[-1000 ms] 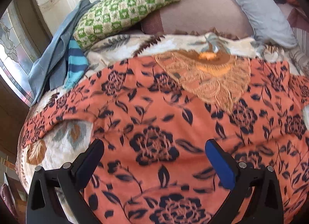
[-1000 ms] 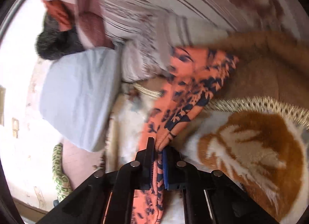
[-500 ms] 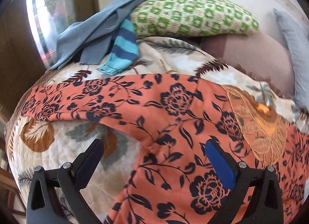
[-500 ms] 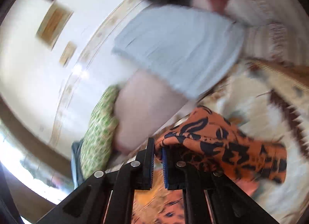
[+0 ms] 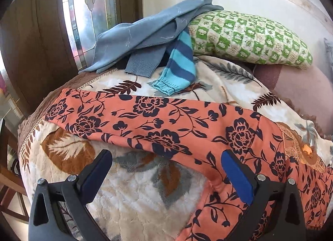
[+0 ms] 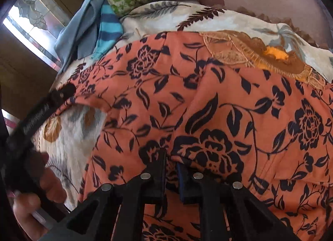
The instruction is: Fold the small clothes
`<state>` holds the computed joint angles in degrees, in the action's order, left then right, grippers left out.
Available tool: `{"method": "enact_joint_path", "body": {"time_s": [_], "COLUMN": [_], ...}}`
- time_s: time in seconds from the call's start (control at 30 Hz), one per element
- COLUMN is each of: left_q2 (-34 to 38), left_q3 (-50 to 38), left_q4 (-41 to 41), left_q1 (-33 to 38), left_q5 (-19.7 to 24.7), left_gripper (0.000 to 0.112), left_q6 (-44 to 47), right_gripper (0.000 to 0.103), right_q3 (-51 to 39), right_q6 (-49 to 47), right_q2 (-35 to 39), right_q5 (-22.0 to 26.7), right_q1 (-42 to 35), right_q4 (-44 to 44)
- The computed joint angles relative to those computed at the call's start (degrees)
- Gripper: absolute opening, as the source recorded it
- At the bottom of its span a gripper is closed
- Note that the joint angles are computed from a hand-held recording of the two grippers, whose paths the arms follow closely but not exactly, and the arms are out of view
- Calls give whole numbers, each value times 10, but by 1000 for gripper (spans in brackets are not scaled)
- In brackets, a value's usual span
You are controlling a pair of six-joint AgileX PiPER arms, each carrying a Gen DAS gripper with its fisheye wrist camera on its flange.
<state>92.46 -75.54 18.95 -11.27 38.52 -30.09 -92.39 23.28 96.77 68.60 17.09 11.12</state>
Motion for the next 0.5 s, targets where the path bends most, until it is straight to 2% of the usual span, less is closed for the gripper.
{"method": "enact_joint_path", "body": {"time_s": [0.13,0.2,0.27,0.33,0.43,0.47,0.5], "left_q2": [2,1,0,3,5,5,5], "left_q3": [0,1,5,3,2,3,3], "left_q4": [-10,-32,-28,-35,-43,-41,-35], "left_q1": [7,14,15,19,29,32,34], "left_q5": [2,-1,-4,-2,-2,-4,-5], "left_gripper": [103,103,103,103,103,103,103], "left_q6": [14,35,34,45,52,52,51], "right_gripper": [12,12,12,12,12,12,12], "right_q3": [183,237,267,268,232,217,222], "right_q6": [-47,-30,-7,40,115,139,167], "right_q2": [-154,-219,-242,-221,-148,-120,-114], "right_q5": [-92,-115,-127,-115,-88,-73,-81], "right_q1": [-87,-150,-221,-256,-213,-198,-192], "right_q4": [87,84,101,74,-30,-49,-46]}}
